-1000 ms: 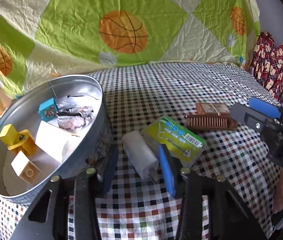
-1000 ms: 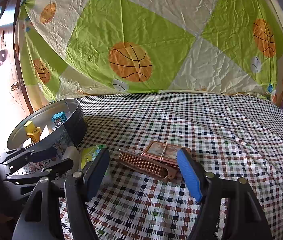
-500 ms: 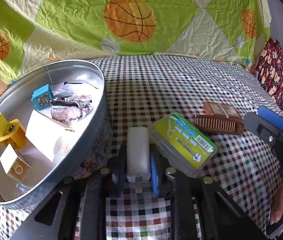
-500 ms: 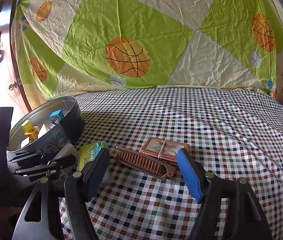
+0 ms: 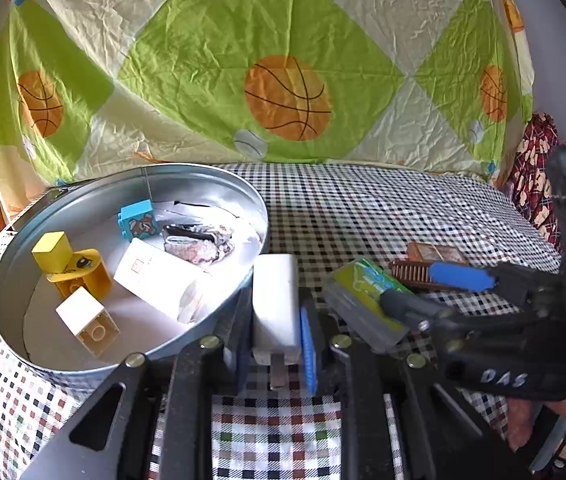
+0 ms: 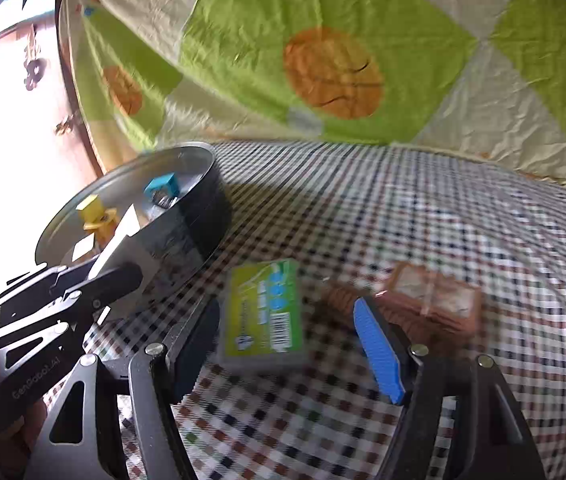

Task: Organize rigid objects
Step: 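Grasp and lift the green floss-pick box with the right tool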

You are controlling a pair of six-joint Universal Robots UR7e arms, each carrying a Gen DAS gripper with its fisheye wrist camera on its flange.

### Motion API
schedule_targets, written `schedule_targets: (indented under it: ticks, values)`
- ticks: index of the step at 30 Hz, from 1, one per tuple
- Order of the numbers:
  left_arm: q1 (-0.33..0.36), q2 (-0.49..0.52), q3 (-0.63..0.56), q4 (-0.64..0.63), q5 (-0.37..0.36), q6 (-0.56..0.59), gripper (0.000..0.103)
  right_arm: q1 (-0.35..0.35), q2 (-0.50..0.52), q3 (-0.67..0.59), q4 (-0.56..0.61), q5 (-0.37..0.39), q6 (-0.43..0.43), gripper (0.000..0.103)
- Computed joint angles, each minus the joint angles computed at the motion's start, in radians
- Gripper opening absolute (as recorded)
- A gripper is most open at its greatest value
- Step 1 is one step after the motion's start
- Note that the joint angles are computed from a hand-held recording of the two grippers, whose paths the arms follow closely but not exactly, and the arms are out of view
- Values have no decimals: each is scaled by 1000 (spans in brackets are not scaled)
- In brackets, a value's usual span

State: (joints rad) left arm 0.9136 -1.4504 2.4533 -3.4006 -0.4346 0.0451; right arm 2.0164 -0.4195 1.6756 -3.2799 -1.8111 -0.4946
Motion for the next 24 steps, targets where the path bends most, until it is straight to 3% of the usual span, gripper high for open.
schedule_targets:
  ticks: [7,13,16,20,24]
  values:
    - [-4,7,4,-28,0,12,19,8,35,-81,135,-19,39,72]
    - [-5,8,5,-30,3,13,19,32,75,-138,175,-76,31,72]
    - [-5,9,5,-32,4,16,19,33,82,-157,214,-83,44,58]
    - [-9,11,5,-37,8,26,19,36,81,-154,207,-88,38,57]
    - [-15,24,5,-73,19,54,19,41,75,-123,123,-86,12,57]
